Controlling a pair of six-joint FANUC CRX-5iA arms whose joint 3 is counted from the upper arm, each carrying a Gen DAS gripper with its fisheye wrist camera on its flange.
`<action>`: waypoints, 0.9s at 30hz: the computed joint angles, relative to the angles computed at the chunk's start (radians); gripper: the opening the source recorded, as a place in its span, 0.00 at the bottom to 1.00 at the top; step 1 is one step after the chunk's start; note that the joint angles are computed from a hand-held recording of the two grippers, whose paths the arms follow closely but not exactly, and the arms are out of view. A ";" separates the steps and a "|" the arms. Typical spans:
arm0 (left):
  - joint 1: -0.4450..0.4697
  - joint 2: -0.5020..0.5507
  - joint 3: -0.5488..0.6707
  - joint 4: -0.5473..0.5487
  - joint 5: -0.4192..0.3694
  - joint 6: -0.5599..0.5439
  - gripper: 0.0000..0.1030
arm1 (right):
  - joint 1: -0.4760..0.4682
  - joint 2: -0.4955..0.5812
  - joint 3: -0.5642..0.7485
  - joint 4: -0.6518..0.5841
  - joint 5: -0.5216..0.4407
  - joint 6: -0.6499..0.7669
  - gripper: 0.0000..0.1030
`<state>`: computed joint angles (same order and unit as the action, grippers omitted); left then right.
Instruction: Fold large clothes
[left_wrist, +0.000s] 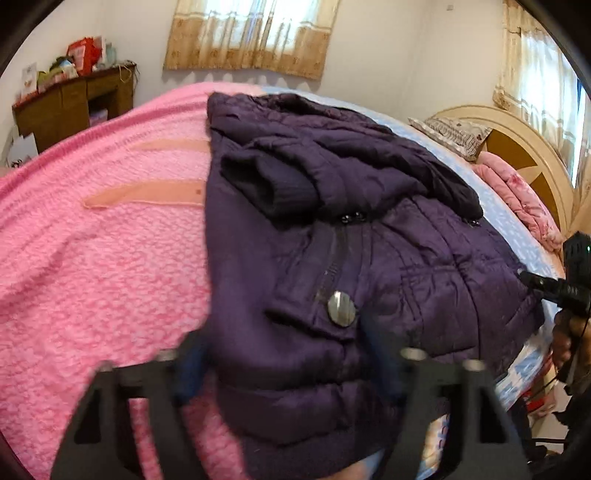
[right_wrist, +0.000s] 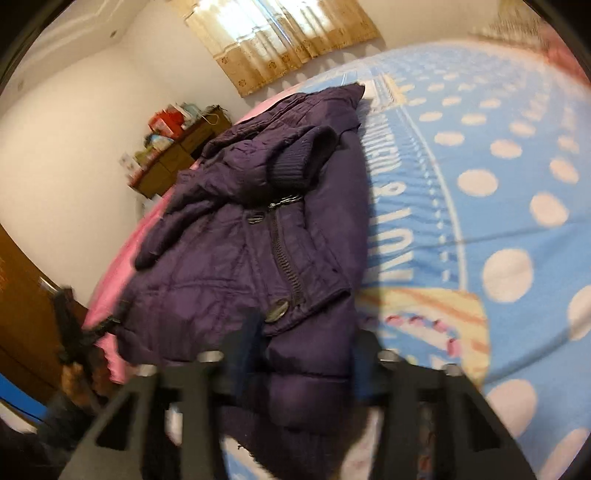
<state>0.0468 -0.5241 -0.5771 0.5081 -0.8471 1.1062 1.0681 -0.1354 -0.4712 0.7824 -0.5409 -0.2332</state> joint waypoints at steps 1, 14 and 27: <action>0.015 -0.013 -0.003 0.009 -0.012 -0.024 0.39 | -0.006 -0.013 -0.017 0.014 0.036 -0.022 0.28; 0.382 -0.197 0.015 0.308 -0.551 -0.211 0.28 | 0.199 -0.239 -0.155 0.349 -0.030 -0.473 0.23; 0.365 -0.058 0.161 0.451 -0.601 -0.095 0.27 | 0.065 -0.262 -0.106 0.523 0.100 -0.583 0.23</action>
